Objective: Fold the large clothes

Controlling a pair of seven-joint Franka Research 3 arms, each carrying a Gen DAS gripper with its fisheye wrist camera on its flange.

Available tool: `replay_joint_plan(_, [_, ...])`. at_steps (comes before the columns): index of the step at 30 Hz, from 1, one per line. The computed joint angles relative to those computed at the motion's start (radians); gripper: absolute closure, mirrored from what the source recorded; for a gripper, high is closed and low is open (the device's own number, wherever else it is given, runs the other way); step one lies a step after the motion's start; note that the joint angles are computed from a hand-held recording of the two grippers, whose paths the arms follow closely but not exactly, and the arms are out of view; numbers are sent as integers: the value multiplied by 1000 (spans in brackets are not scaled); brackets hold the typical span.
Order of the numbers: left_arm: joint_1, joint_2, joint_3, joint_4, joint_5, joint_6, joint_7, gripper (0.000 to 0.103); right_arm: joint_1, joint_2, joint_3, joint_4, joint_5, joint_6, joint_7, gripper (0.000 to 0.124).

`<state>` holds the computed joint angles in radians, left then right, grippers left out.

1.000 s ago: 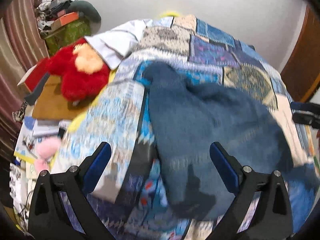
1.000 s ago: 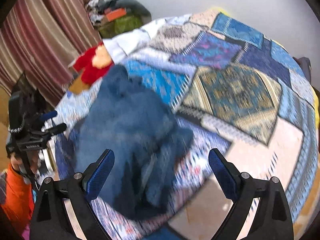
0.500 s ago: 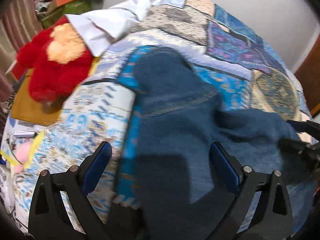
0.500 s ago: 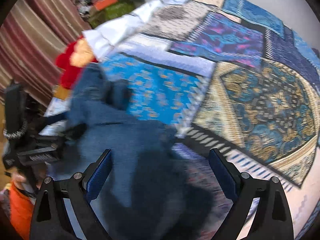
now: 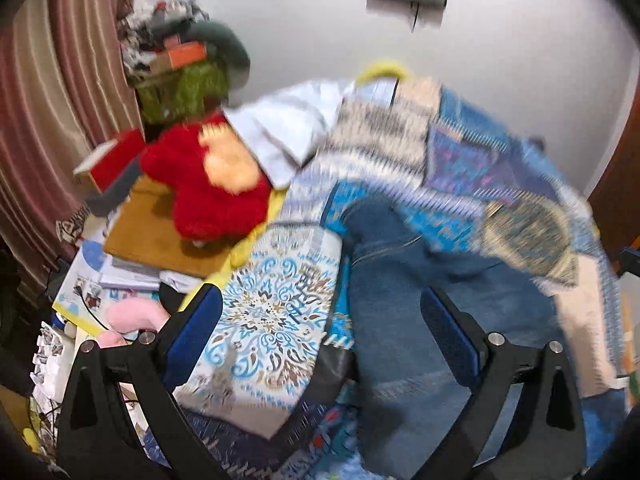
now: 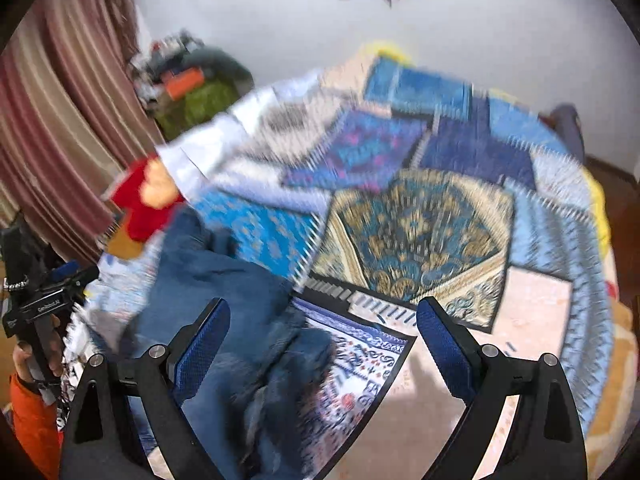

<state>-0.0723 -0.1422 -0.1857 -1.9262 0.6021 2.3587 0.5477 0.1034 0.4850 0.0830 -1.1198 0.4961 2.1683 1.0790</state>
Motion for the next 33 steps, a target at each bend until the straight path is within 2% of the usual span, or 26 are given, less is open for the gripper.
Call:
replay_joint_plan(3, [-7, -93, -26, -39, 50, 38, -63, 2, -39, -182, 31, -205, 130, 102, -120, 30])
replay_joint_plan(7, [-8, -203, -70, -81, 102, 111, -128, 2, -43, -389, 19, -402, 342, 188, -292, 30])
replay_joint_plan(13, [9, -321, -163, -104, 183, 193, -243, 2, 19, -644, -63, -629, 624, 237, -496, 30])
replay_joint_plan(16, [41, -368, -242, -101, 258, 169, -306, 2, 66, -762, -102, -742, 708, 282, -567, 30])
replay_joint_plan(20, [77, -409, -357, -85, 369, 77, -386, 2, 123, -884, -142, -857, 744, 314, -617, 30])
replay_joint_plan(25, [67, -414, -425, -70, 438, -31, -423, 2, 169, -991, -148, -976, 702, 403, -620, 30])
replay_joint_plan(29, [22, -401, -406, -73, 439, -55, -429, 0, 189, -1047, -134, -1045, 633, 486, -592, 29])
replay_joint_plan(33, [-7, -388, -388, -71, 433, -82, -437, 0, 214, -1072, -133, -1082, 581, 557, -560, 21])
